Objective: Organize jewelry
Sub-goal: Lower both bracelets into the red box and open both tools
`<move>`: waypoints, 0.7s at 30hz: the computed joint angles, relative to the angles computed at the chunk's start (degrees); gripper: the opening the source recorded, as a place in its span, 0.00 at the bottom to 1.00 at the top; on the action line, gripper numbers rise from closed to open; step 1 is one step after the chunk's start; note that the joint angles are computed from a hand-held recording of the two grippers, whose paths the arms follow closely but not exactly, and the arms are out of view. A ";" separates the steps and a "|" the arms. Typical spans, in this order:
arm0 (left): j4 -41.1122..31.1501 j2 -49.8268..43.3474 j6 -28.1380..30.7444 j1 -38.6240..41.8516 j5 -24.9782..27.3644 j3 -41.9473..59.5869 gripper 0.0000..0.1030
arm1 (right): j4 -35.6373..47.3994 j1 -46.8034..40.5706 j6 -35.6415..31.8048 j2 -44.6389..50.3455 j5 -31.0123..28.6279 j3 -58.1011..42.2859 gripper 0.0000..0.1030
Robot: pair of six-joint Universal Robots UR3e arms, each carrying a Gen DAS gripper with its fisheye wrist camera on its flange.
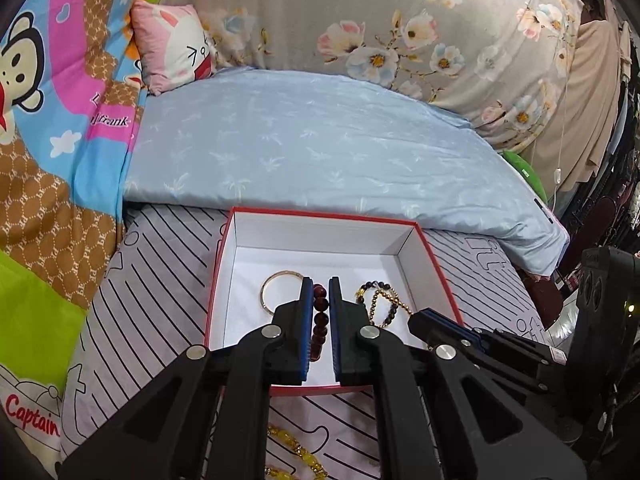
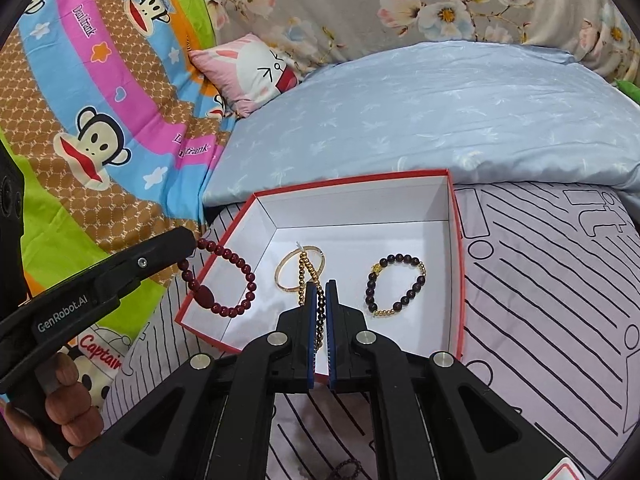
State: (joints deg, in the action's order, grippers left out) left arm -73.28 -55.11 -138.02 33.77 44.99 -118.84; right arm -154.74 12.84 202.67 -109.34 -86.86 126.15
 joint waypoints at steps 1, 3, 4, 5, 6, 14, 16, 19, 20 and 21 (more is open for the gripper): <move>1.64 -0.06 -0.98 -0.08 0.47 -0.63 0.10 | -0.34 0.68 0.44 0.52 -1.19 -0.11 0.13; 3.22 0.24 -2.29 0.70 0.74 -1.47 0.44 | -0.89 0.61 1.00 0.23 -1.54 0.31 0.29; 3.69 1.41 -2.67 1.92 0.13 -2.36 0.51 | -1.31 0.60 1.46 -0.43 -1.69 0.85 0.31; 3.72 2.38 -2.71 2.83 -0.42 -2.90 0.55 | -1.29 0.47 1.57 -1.01 -1.74 1.10 0.33; 2.30 3.29 -1.48 4.06 -1.42 -2.92 0.55 | -1.00 0.47 1.58 -1.65 -1.89 1.23 0.34; -2.49 6.31 2.07 6.14 -1.85 -2.79 0.55 | 1.71 4.19 1.65 -3.35 -6.88 -0.37 0.35; -4.54 7.37 3.41 6.78 -2.13 -2.60 0.55 | 2.53 5.61 1.80 -3.41 -8.52 -0.98 0.35; -8.72 9.57 5.95 8.46 -2.83 -2.15 0.55 | 3.64 6.60 2.09 -4.55 -9.59 -0.93 0.35; -9.93 10.20 6.69 8.96 -3.03 -2.03 0.55 | 4.22 7.02 2.27 -5.01 -10.13 -0.97 0.35; -11.55 11.04 7.55 9.53 -3.26 -1.83 0.55 | 4.60 7.30 2.37 -5.51 -10.47 -0.85 0.35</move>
